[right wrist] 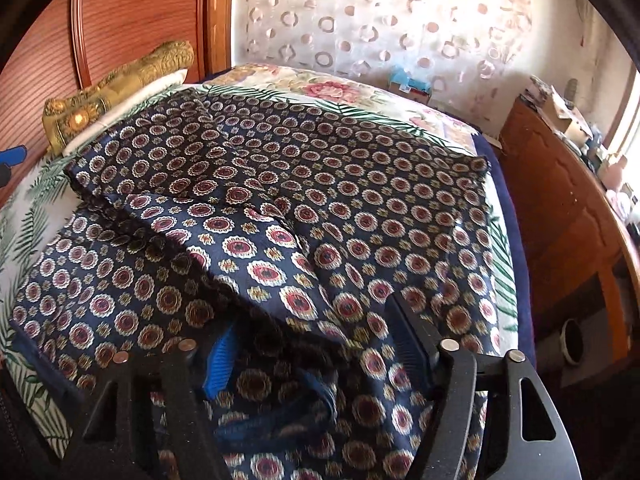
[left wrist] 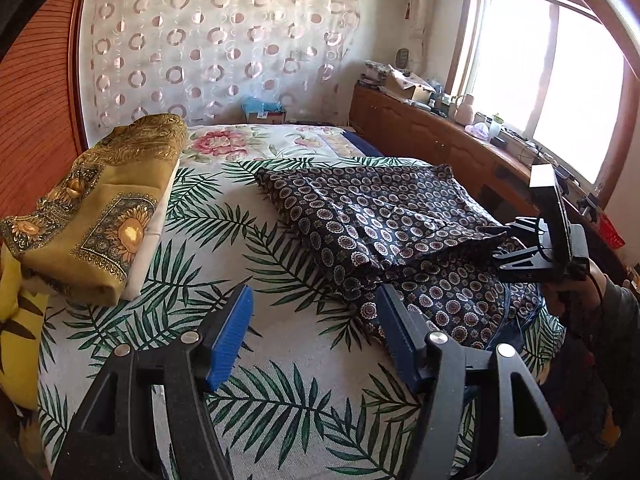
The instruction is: Fold small clothes
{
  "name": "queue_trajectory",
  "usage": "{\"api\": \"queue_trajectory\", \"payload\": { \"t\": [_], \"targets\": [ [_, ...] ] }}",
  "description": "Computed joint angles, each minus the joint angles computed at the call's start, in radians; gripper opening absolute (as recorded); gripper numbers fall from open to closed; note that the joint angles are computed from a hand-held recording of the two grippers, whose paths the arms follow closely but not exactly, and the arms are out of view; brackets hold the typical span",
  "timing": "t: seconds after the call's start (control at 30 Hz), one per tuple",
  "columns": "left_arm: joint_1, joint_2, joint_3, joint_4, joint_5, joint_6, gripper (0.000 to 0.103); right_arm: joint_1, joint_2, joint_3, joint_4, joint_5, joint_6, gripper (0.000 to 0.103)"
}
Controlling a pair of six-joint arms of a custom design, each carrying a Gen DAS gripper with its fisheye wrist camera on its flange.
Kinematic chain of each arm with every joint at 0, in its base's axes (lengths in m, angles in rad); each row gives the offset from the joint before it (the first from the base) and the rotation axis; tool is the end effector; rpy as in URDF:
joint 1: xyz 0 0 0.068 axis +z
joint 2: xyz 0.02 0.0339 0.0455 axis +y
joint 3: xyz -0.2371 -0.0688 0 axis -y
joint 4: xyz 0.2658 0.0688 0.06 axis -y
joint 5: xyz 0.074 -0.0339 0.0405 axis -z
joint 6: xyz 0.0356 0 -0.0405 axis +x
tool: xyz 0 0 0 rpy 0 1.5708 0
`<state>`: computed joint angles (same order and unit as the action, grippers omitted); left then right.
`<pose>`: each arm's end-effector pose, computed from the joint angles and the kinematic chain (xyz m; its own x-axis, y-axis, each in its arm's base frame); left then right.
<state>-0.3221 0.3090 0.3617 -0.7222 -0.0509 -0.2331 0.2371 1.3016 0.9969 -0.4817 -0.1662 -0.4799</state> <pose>0.1356 -0.0433 0.1915 -0.6370 -0.0306 -0.7702 0.1348 0.9794 -0.1504 0.2956 0.0775 0.2423 -0.4509 -0.5774 -0.6807 -0.6239 0.7492 -0.2223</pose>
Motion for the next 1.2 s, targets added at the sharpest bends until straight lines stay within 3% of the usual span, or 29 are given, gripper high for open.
{"api": "queue_trajectory", "payload": {
  "t": [0.03,0.07,0.1,0.13,0.2,0.3,0.47,0.63,0.83,1.03,1.13,1.2],
  "targets": [
    [-0.001,-0.006,-0.002,-0.003,-0.002,0.002,0.065,0.006,0.015,0.010,0.001,-0.004,-0.001,0.058],
    [-0.012,-0.009,-0.004,-0.004,-0.011,-0.001,0.065,0.008,0.024,0.019,0.000,-0.016,0.003,0.047],
    [-0.007,-0.011,-0.003,-0.005,-0.007,0.002,0.065,0.003,0.024,0.020,-0.005,-0.037,0.005,0.030],
    [-0.008,-0.013,-0.005,-0.004,-0.006,0.000,0.065,0.007,0.028,0.026,-0.007,-0.047,0.007,0.026],
    [-0.002,-0.020,-0.008,-0.009,0.001,0.004,0.065,0.021,0.017,0.014,0.022,-0.039,0.015,0.008],
    [-0.011,-0.023,-0.007,-0.014,-0.007,-0.001,0.065,-0.003,-0.034,-0.004,0.041,-0.113,0.040,0.005],
    [-0.025,-0.033,-0.005,-0.022,-0.017,-0.007,0.065,-0.072,-0.170,-0.037,0.022,-0.214,0.070,0.004],
    [-0.066,-0.037,0.008,-0.028,-0.045,-0.017,0.065,-0.126,-0.264,-0.051,-0.015,-0.223,0.018,0.004],
    [-0.126,-0.018,0.024,-0.014,-0.086,-0.026,0.065,-0.146,-0.161,-0.074,0.069,-0.137,0.042,0.005],
    [-0.171,-0.006,0.033,-0.013,-0.125,-0.042,0.065,-0.160,0.012,-0.042,0.118,-0.151,0.112,0.005],
    [-0.185,0.001,0.038,-0.013,-0.140,-0.044,0.065,-0.136,-0.013,-0.084,0.132,-0.112,0.102,0.019],
    [-0.202,-0.001,0.041,-0.016,-0.155,-0.053,0.065,-0.177,-0.050,-0.121,0.129,-0.135,0.060,0.035]
  ]
}}
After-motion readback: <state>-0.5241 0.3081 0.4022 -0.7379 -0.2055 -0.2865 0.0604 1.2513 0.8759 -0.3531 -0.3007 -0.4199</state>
